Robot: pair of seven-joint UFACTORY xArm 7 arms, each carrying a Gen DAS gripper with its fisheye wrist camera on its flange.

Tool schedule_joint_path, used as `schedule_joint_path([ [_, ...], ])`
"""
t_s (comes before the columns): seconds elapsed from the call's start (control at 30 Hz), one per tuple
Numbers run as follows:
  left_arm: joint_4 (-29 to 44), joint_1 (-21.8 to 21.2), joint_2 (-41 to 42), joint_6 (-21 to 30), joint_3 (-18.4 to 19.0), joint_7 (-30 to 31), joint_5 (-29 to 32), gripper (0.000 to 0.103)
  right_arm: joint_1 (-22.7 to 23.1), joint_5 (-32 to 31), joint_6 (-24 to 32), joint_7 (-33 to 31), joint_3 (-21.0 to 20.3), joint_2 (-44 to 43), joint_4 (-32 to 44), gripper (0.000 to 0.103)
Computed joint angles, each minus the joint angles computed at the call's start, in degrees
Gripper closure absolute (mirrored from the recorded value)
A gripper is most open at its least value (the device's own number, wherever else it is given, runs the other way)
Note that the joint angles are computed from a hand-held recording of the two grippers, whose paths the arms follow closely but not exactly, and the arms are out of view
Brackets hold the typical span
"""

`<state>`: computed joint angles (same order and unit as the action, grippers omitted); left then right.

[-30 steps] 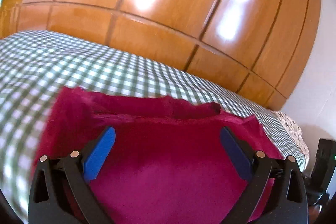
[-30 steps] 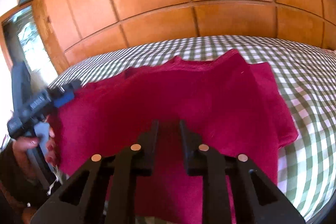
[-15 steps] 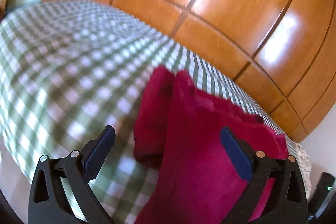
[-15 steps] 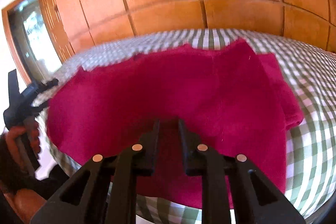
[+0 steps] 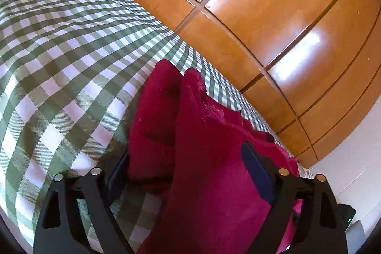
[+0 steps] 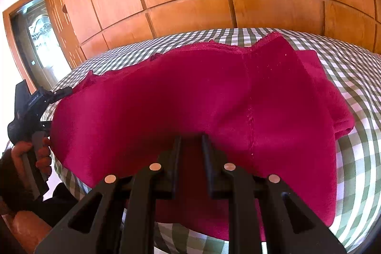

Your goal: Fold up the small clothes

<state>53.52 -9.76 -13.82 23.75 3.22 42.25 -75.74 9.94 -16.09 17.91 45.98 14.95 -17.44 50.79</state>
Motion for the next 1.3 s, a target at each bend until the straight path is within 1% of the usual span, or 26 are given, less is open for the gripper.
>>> schedule_joint_path([
  [0.07,-0.2,0.2,-0.1,-1.1,-0.9,-1.6,3.8,0.023,0.0,0.1,-0.2,0.2,0.0,0.0,0.0,0.086],
  [0.13,-0.3,0.1,0.2,-3.1,-2.0,-3.9,8.9,0.023,-0.1,0.1,-0.3,0.5,0.1,0.2,0.1,0.086],
  [0.2,-0.2,-0.7,0.5,-3.5,-1.4,-4.4,10.5,0.023,0.0,0.2,-0.4,0.6,0.0,0.1,0.1,0.086],
  [0.27,-0.2,-1.5,0.4,-4.1,-0.7,-4.1,9.6,0.023,0.1,0.4,-0.6,0.5,-0.1,0.0,-0.1,0.086],
  [0.3,-0.9,-1.5,-0.2,-6.4,-1.2,-5.4,10.0,0.022,0.2,0.5,-0.6,0.5,-0.1,0.0,-0.1,0.086],
  [0.33,-1.2,-1.7,-0.5,-8.3,-1.4,-6.7,10.7,0.017,0.2,0.6,-0.6,0.5,-0.2,0.0,-0.1,0.085],
  [0.37,-1.8,-1.7,-0.7,-11.3,-2.0,-8.4,12.2,0.014,0.3,0.7,-0.7,0.3,-0.3,0.0,-0.2,0.085],
  [0.4,-1.9,-1.4,-0.5,-12.1,-2.3,-10.7,15.0,0.014,0.4,1.0,-1.0,0.1,-0.4,-0.1,-0.3,0.085],
  [0.43,-1.8,-1.4,-0.2,-11.8,-2.0,-11.8,17.2,0.014,0.5,1.2,-1.2,0.0,-0.5,-0.1,-0.4,0.084],
  [0.5,-2.0,-2.5,0.0,-11.7,-1.0,-12.1,19.3,0.014,0.8,1.9,-2.0,-0.5,-0.8,0.0,-0.7,0.082],
  [0.53,-1.9,-2.4,0.2,-10.5,-0.8,-13.7,21.4,0.014,0.8,2.1,-2.2,-0.7,-0.8,0.0,-0.8,0.080],
  [0.6,-1.2,-3.5,0.5,-8.3,0.5,-13.2,21.7,0.014,1.0,2.6,-2.6,-1.2,-0.9,0.1,-0.8,0.077],
  [0.63,-0.6,-4.4,0.4,-6.2,1.7,-11.1,19.3,0.019,1.0,2.6,-2.8,-1.3,-0.8,0.1,-0.8,0.075],
  [0.67,0.4,-6.1,0.6,-1.9,4.2,-8.1,14.9,0.021,0.8,2.4,-2.7,-1.1,-0.5,0.1,-0.7,0.074],
  [0.7,0.8,-5.8,0.6,0.1,4.2,-6.8,12.9,0.021,0.7,2.3,-2.7,-1.0,-0.3,0.1,-0.7,0.073],
  [0.73,1.0,-4.8,0.8,0.1,3.2,-6.8,13.3,0.021,0.6,2.3,-2.8,-0.9,-0.2,0.1,-0.7,0.073],
  [0.8,1.3,-3.5,1.2,1.2,2.6,-6.0,12.3,0.025,0.6,2.4,-3.0,-0.8,-0.2,0.1,-0.8,0.073],
  [0.83,1.5,-2.7,1.4,1.9,2.5,-6.8,11.6,0.033,0.6,2.5,-3.1,-0.9,-0.3,0.1,-0.9,0.073],
  [0.9,2.0,-1.4,1.7,3.7,2.3,-7.8,10.5,0.042,0.6,2.6,-3.3,-0.9,-0.3,0.0,-1.0,0.073],
  [0.97,2.7,-0.1,2.1,5.2,1.4,-9.9,12.3,0.059,0.2,2.2,-3.3,-0.3,0.2,0.1,-0.9,0.072],
  [1.0,3.2,0.2,2.3,6.6,1.4,-10.3,12.3,0.064,0.1,2.0,-3.2,-0.1,0.4,0.1,-0.8,0.071],
  [1.03,3.6,0.6,2.2,6.7,0.7,-11.8,13.7,0.067,0.2,1.9,-3.1,-0.2,0.4,0.2,-0.7,0.069],
  [1.1,3.7,0.9,1.7,5.7,-0.4,-13.7,15.8,0.070,0.3,1.5,-2.7,-0.2,0.6,0.3,-0.4,0.065],
  [1.13,3.8,0.8,1.2,5.3,-0.7,-14.0,16.2,0.071,0.2,0.9,-2.4,-0.2,0.9,0.4,-0.1,0.061],
  [1.27,3.9,-0.8,-0.8,4.7,-0.1,-11.8,13.6,0.074,-0.5,-2.2,-0.9,0.9,2.3,0.9,1.1,0.050],
  [1.3,4.0,-1.2,-1.2,4.5,0.0,-11.3,13.3,0.074,-0.4,-2.7,-0.6,1.1,2.4,1.0,1.3,0.049],
])
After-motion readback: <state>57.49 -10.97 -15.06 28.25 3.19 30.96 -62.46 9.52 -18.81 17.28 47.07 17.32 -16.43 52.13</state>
